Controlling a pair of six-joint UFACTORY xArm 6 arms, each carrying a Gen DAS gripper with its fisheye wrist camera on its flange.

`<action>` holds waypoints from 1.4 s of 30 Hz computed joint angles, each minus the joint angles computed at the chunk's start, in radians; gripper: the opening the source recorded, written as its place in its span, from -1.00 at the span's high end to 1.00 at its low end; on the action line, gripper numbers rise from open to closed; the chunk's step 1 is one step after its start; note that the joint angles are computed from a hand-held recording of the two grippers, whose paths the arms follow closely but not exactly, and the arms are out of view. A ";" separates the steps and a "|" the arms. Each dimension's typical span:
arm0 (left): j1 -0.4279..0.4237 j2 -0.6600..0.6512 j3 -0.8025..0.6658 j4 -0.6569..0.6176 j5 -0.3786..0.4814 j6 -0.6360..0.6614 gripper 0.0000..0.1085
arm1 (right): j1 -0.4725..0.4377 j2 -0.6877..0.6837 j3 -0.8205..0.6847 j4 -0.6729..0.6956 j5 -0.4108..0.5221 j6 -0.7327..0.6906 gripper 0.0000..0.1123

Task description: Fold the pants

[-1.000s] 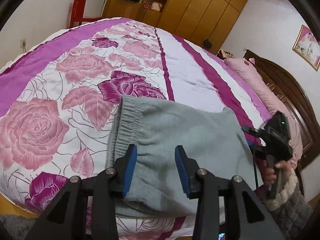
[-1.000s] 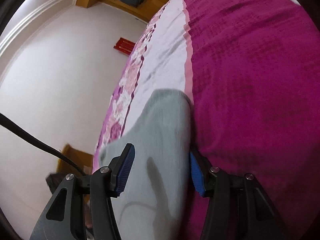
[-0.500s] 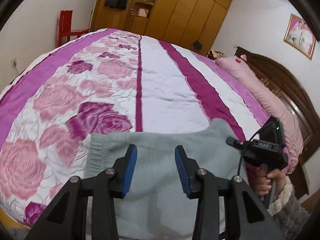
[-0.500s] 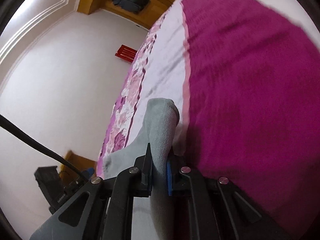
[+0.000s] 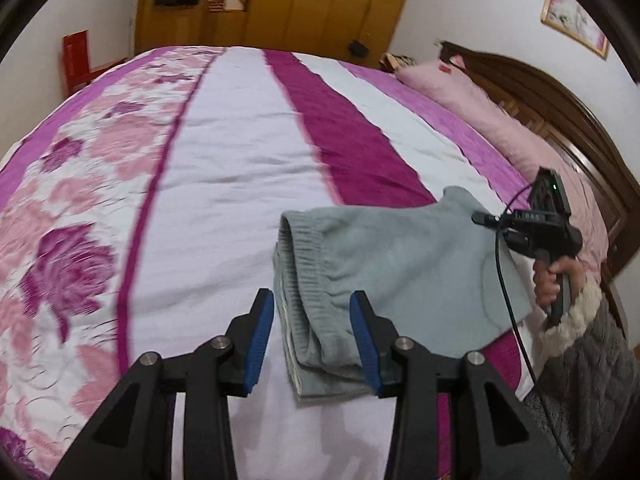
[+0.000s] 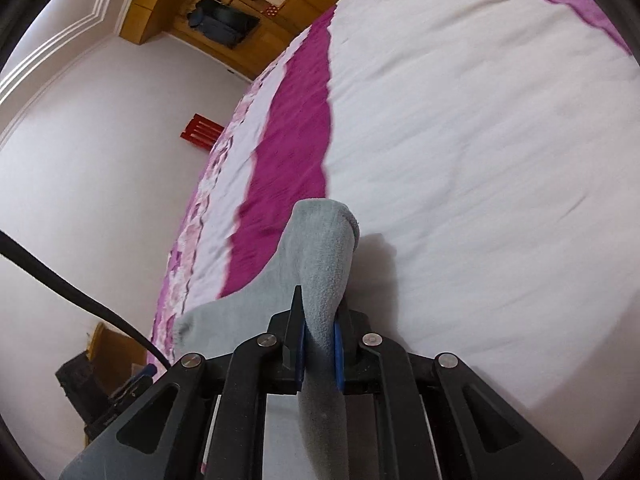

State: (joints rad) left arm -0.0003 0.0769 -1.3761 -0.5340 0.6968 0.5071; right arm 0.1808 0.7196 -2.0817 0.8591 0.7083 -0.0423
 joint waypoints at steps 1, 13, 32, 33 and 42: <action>-0.014 0.007 -0.005 0.012 -0.007 -0.005 0.24 | -0.010 -0.002 0.002 0.000 0.005 -0.003 0.85; -0.136 0.093 -0.084 0.108 -0.045 -0.150 0.24 | -0.025 -0.163 0.313 0.311 -0.169 -0.193 0.62; -0.314 0.100 -0.087 0.124 -0.095 -0.188 0.17 | 0.123 -0.545 0.827 1.015 -0.367 -0.754 0.47; -0.321 0.104 -0.086 0.134 -0.101 -0.198 0.17 | 0.127 -0.540 0.820 1.000 -0.377 -0.743 0.47; -0.356 0.107 -0.042 0.261 -0.146 -0.338 0.45 | 0.151 -0.529 0.800 0.963 -0.440 -0.740 0.47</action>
